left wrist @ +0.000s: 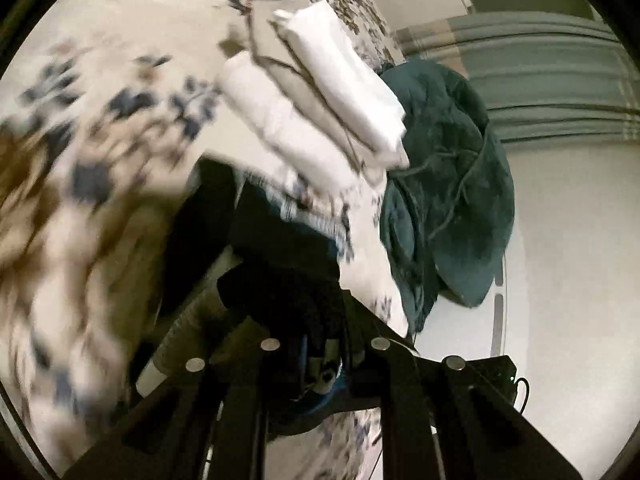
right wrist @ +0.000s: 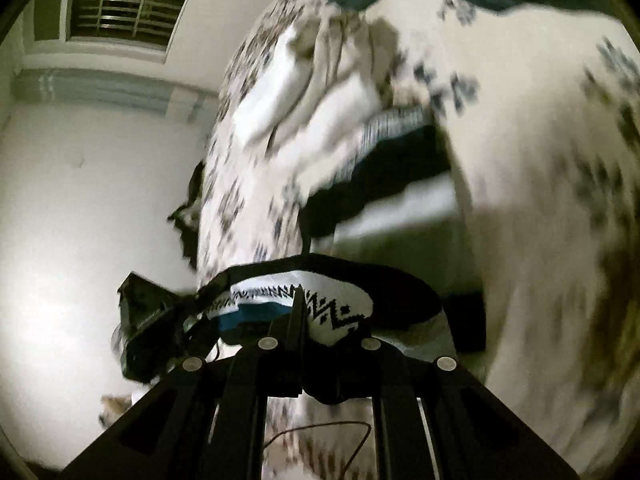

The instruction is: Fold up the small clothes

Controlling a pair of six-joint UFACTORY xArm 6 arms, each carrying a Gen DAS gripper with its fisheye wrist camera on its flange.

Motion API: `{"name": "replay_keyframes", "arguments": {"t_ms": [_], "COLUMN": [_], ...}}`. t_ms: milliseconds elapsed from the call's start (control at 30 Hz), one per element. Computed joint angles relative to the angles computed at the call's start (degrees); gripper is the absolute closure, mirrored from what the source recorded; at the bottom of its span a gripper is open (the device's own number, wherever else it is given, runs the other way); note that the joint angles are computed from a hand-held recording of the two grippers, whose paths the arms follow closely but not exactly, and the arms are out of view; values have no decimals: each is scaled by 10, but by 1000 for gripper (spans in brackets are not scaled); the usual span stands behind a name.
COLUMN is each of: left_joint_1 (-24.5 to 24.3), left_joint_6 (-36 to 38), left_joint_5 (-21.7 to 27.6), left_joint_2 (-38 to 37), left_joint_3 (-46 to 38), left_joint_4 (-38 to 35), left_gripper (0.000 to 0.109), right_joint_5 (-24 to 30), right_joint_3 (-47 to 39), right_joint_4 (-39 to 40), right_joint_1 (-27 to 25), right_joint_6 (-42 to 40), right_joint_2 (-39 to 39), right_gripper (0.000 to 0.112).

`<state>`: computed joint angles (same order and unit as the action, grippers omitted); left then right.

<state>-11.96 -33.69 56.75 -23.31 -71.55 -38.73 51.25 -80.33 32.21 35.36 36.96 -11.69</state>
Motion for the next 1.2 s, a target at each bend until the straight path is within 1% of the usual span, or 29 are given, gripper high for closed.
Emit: {"name": "replay_keyframes", "arguments": {"t_ms": [100, 133, 167, 200, 233, 267, 300, 333, 367, 433, 500, 567, 600, 633, 667, 733, 800, 833, 867, 900, 933, 967, 1033, 1067, 1100, 1167, 1200], "left_joint_1": [25, 37, 46, 54, 62, 65, 68, 74, 79, 83, 80, 69, 66, 59, 56, 38, 18, -2, -23, -49, -76, -90, -130, -145, -153, -172, -176], "left_joint_6": [37, 43, 44, 43, 52, 60, 69, 75, 79, 93, 97, 88, 82, 62, 49, 1, -34, -59, -81, -105, -119, -127, -135, -150, -161, -234, -264], "left_joint_5": [2, 12, 20, 21, 8, -6, -18, -12, -1, 13, 46, 75, 83, 99, 108, 129, 129, 112, 94, 55, 6, -21, -119, -165, -193, -282, -306], "left_joint_2": [89, 124, 146, 162, 172, 165, 163, 161, 157, 129, 98, 39, 13, -32, -55, -132, -184, -215, -222, -238, -242, -243, -228, -211, -204, -196, -198], "left_joint_3": [-51, -73, -86, -94, -95, -87, -85, -89, -91, -78, -69, -26, -1, 39, 61, 128, 178, 219, 236, 271, 300, 314, 345, 352, 359, 382, 389], "left_joint_4": [-23, -36, -52, -65, -86, -95, -96, -92, -89, -68, -12, 35, 40, 46, 48, 46, 36, 21, 20, 5, -15, -25, -45, -38, -36, 4, 28], "left_gripper": [96, 91, 80, 56, 45, 40, 40, 40, 40, 40, 40, 40, 40, 40, 40, 40, 40, 40, 40, 40, 40, 40, 40, 40, 40, 42, 58], "right_joint_5": [14, 21, 20, 15, 15, 10, 2, 0, -3, 18, 50, 82, 100, 115, 130, 153, 169, 174, 178, 182, 186, 195, 220, 233, 247, 264, 271], "right_joint_3": [-110, -136, -160, -181, -195, -201, -199, -199, -189, -173, -156, -140, -135, -134, -137, -152, -178, -194, -206, -224, -240, -263, -312, -333, -354, -372, -374], "right_joint_4": [-6, -6, -4, 9, 16, 28, 29, 19, 14, -8, -41, -59, -64, -68, -72, -74, -64, -55, -45, -21, 4, 31, 56, 71, 96, 132, 147], "right_joint_1": [-36, -47, -53, -61, -67, -71, -71, -71, -70, -70, -68, -68, -70, -72, -74, -81, -90, -95, -98, -104, -109, -115, -120, -123, -126, -130, -132], "right_joint_6": [-9, -9, -4, -2, 1, -4, -9, -10, -15, -16, -15, -13, -15, -18, -25, -45, -72, -88, -100, -119, -135, -152, -170, -176, -185, -197, -203], "right_joint_2": [117, 146, 175, 203, 220, 229, 228, 226, 218, 199, 177, 158, 151, 148, 149, 161, 188, 207, 223, 246, 268, 297, 349, 371, 398, 428, 437], "right_gripper": [102, 102, 98, 98, 94, 85, 74, 51, 43, 43, 43, 42, 40, 34, 29, 28, 28, 28, 28, 28, 28, 28, 28, 28, 28, 28, 28]}}
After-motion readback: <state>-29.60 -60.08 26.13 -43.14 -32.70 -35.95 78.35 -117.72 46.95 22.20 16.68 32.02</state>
